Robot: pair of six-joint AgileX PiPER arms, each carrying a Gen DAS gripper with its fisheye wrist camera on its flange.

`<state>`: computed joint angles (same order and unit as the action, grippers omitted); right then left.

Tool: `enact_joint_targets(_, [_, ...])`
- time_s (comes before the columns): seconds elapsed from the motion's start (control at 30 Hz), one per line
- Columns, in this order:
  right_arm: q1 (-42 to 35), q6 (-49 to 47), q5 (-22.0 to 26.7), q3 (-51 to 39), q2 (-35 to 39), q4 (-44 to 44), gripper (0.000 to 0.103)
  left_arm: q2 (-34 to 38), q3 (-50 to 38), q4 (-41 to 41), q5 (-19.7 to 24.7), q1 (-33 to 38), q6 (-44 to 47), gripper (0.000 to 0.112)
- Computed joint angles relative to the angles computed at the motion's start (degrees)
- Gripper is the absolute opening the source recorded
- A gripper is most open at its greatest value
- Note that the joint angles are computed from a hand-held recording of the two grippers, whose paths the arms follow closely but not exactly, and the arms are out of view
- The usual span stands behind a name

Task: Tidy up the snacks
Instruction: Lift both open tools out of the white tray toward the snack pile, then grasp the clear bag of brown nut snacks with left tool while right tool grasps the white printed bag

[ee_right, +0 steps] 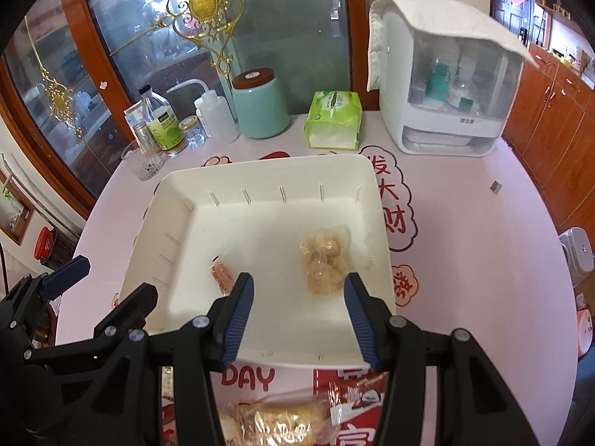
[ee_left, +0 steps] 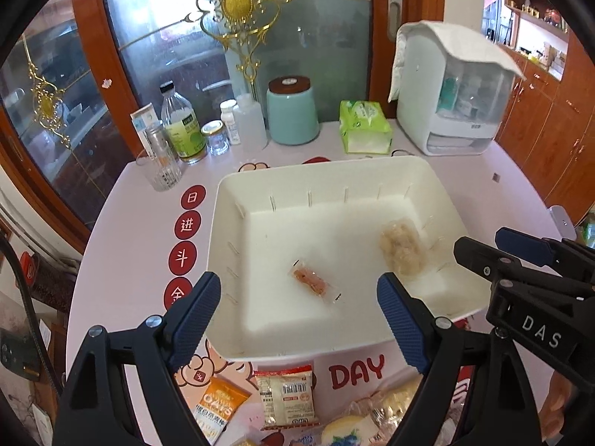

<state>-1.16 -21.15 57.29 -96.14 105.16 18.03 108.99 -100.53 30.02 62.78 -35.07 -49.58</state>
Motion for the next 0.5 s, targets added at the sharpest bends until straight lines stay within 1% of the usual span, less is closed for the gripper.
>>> enact_joint_targets(0.2, [-0.97, 0.04, 0.41, 5.87, -7.95, 1.10, 0.052, -6.78, 4.81, 0.36, 0.13, -2.13, -2.03, 0.085])
enact_joint_targets(0.5, [-0.88, 0.73, 1.76, 16.72, -22.58, 1.77, 0.054, -19.06, 14.54, 2.99, 2.93, -7.51, -6.04, 0.085])
